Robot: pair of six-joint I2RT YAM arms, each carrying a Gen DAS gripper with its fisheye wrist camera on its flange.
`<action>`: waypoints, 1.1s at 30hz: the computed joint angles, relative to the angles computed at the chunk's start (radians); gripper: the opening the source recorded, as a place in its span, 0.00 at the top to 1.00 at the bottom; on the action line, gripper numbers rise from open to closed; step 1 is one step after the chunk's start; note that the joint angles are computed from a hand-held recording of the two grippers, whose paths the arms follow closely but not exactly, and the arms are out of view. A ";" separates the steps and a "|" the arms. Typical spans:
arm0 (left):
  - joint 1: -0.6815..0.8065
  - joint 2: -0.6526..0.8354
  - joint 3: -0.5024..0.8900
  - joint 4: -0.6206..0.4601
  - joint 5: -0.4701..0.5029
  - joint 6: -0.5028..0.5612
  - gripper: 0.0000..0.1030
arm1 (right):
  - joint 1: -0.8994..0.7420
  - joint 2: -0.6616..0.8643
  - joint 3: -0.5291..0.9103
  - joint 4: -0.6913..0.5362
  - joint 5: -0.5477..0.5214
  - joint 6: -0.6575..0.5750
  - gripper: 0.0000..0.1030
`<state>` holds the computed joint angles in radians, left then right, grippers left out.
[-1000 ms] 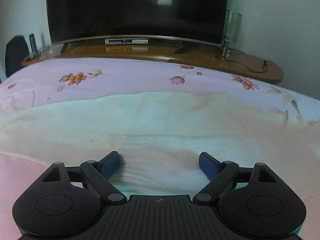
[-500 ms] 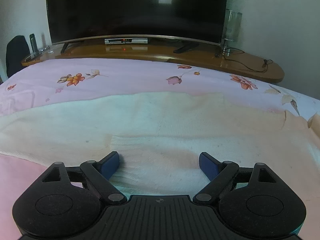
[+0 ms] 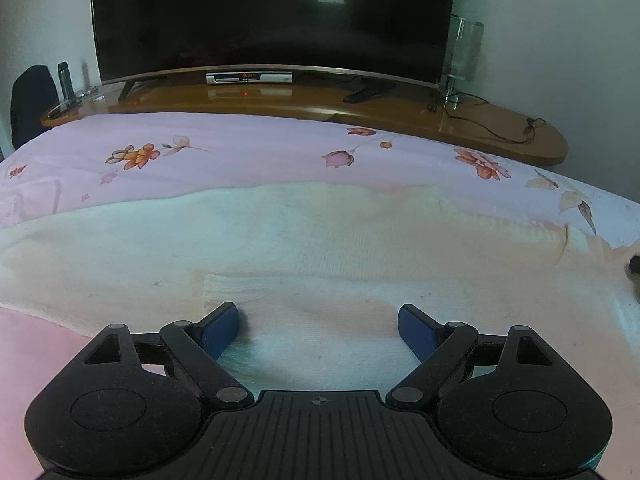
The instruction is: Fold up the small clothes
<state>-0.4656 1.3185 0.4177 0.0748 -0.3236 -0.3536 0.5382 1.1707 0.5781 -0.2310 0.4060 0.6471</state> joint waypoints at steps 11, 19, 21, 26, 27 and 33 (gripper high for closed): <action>-0.024 0.034 -0.003 0.048 -0.029 0.000 0.17 | -0.047 0.129 0.047 -0.039 0.057 -0.030 0.92; 0.335 -0.388 -0.060 -0.324 0.312 0.102 0.11 | 0.313 0.030 0.179 -0.354 0.284 0.193 0.73; 0.523 -0.464 -0.065 -0.413 0.410 0.192 0.00 | 0.420 0.097 0.243 -0.385 0.306 0.259 0.71; 1.042 -0.448 -0.011 -0.533 0.691 0.497 0.00 | 0.598 0.337 0.417 -0.348 0.300 0.350 0.58; 1.144 -0.400 0.014 -0.541 0.748 0.555 0.00 | 0.612 0.387 0.456 -0.334 0.292 0.343 0.55; 1.471 -0.055 0.173 -0.489 0.878 0.641 0.00 | 0.635 0.675 0.703 -0.265 0.233 0.290 0.64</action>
<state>1.0053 1.2634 0.5905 -0.4138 0.5540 0.2879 1.1736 1.8454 1.2816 -0.4960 0.6390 0.9368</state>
